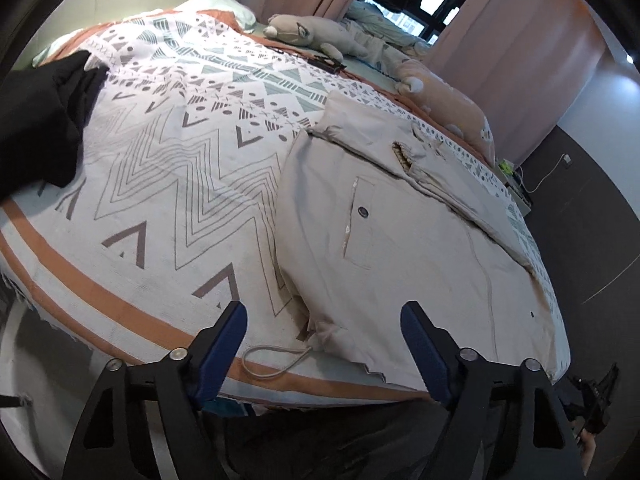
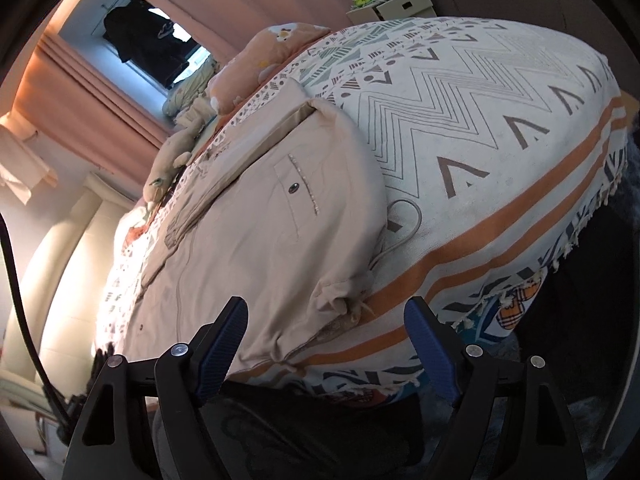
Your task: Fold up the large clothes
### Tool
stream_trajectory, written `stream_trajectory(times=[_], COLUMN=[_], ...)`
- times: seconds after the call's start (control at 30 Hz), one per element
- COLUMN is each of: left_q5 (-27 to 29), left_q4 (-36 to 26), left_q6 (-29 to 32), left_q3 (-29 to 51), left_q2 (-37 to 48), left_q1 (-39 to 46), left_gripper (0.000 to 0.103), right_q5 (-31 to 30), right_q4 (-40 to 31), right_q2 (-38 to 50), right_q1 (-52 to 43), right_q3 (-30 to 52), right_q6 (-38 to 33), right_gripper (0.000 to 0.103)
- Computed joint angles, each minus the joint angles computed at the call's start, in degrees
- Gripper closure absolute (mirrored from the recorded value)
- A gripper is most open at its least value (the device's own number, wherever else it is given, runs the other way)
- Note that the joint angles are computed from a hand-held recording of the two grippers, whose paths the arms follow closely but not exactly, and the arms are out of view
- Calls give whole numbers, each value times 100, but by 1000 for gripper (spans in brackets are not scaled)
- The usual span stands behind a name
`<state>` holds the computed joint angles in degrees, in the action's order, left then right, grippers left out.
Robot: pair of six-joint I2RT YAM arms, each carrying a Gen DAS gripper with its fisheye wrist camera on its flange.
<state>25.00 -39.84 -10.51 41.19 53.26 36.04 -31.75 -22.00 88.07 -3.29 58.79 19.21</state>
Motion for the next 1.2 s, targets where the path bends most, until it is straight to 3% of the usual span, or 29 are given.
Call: stream_trajectory(times=[0.1,0.17,0.33,0.47,0.77,0.97,1.2], left_q5=[85,187,95,155,96,876,783], left_q4=[303,490,927,1162,1303,1246,1275], left_q6=[-172,-279,-575,-725,-798,-639,-619], left_q3=[-64,-65,20,184,558,417,437], left_q2=[414,731,1407,1959,2515,2534,2539], left_q1=[4,-15,-206,-302,-407,-136,-280], left_gripper=[34,44,48,57,57,58,58], right_q5=[-231,-356,-652,-882,-885,-1106,-774], right_q4=[173,250,385,394,615,1009,1171], right_q2=[292,529,988,1328,1892,2143,2048], right_q1=[-126,-174,-270,-237,-58,134,399], right_q3=[59,152,417,709,1126,1295,1196], right_q6=[177,283,523,606,849,1363,1501], right_gripper=[26,30,32,32,32,32,33])
